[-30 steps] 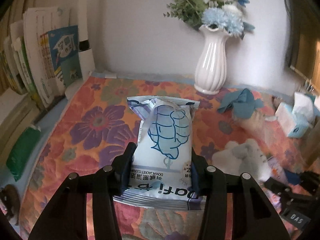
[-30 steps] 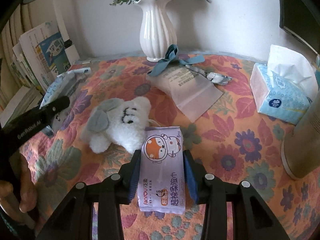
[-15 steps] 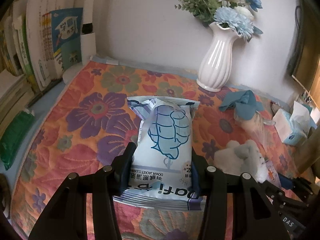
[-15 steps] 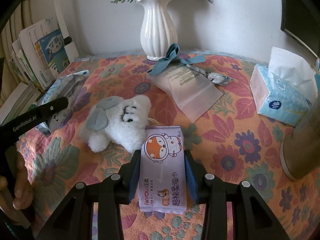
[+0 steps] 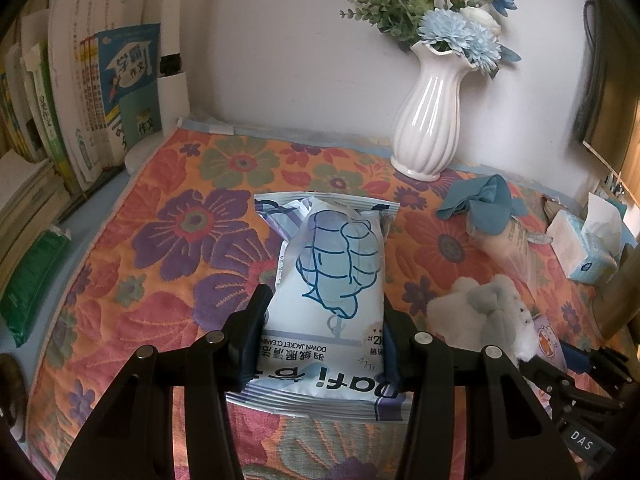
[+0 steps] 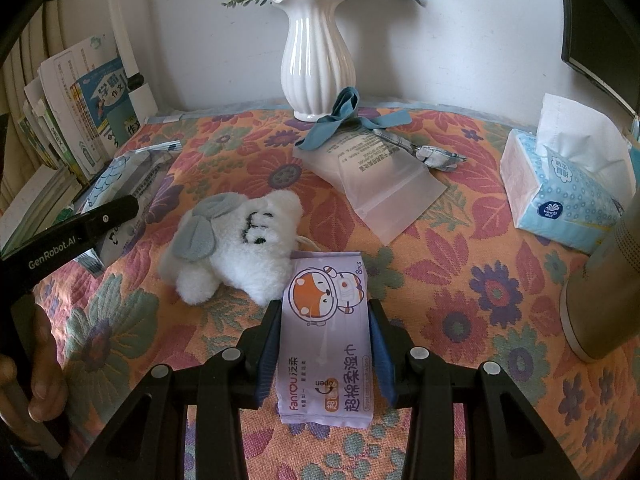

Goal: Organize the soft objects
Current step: 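Hold the Dofi pouch and wipes pack above the quilt with both tools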

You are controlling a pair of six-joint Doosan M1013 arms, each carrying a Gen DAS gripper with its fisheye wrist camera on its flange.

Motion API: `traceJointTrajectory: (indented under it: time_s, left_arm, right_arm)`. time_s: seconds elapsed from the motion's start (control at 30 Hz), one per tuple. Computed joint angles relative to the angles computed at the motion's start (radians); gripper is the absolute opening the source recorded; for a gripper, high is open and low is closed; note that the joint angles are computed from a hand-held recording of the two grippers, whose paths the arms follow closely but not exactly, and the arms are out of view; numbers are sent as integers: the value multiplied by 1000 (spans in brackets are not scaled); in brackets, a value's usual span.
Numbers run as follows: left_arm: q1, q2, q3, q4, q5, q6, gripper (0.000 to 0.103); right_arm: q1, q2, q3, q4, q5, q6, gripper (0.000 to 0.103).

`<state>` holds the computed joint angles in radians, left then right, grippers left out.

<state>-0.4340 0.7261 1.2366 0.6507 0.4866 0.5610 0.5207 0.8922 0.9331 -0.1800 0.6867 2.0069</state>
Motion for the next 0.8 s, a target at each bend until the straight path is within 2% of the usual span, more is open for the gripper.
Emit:
traceJointTrajectory:
  time_s: [0.8]
  left_arm:
    - [-3, -2, 3, 20, 3, -9, 46]
  right_arm:
    - [0, 3, -5, 2, 3, -9, 39]
